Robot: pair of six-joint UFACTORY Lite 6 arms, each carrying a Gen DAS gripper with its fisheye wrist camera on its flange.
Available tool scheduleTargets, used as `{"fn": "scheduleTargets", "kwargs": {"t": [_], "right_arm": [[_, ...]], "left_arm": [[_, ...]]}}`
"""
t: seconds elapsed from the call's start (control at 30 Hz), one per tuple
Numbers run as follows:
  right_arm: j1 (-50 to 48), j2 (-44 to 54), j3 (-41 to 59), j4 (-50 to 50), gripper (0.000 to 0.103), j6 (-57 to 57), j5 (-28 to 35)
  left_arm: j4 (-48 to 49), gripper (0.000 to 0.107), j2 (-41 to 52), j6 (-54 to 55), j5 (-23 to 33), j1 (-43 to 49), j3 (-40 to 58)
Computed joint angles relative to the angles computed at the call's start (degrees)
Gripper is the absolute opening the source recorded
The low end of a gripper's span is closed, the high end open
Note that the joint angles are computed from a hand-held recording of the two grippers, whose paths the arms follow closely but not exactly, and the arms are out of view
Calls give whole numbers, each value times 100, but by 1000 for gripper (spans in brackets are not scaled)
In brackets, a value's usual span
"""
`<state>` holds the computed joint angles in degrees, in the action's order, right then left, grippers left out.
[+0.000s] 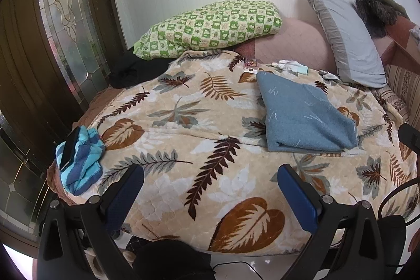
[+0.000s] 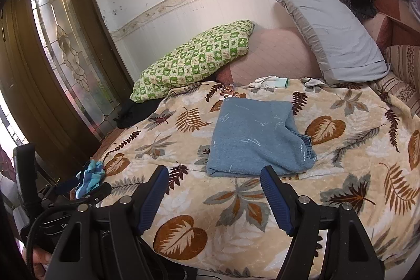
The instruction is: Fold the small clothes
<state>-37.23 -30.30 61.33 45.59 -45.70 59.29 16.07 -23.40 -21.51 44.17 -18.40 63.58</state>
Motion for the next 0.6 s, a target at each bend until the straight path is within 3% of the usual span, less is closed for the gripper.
{"fn": "scheduleTargets", "kwargs": {"t": [0.6], "right_arm": [[759, -353, 432, -419, 75, 627, -299]], "left_arm": [[-161, 101, -428, 258, 10, 529, 88]]}}
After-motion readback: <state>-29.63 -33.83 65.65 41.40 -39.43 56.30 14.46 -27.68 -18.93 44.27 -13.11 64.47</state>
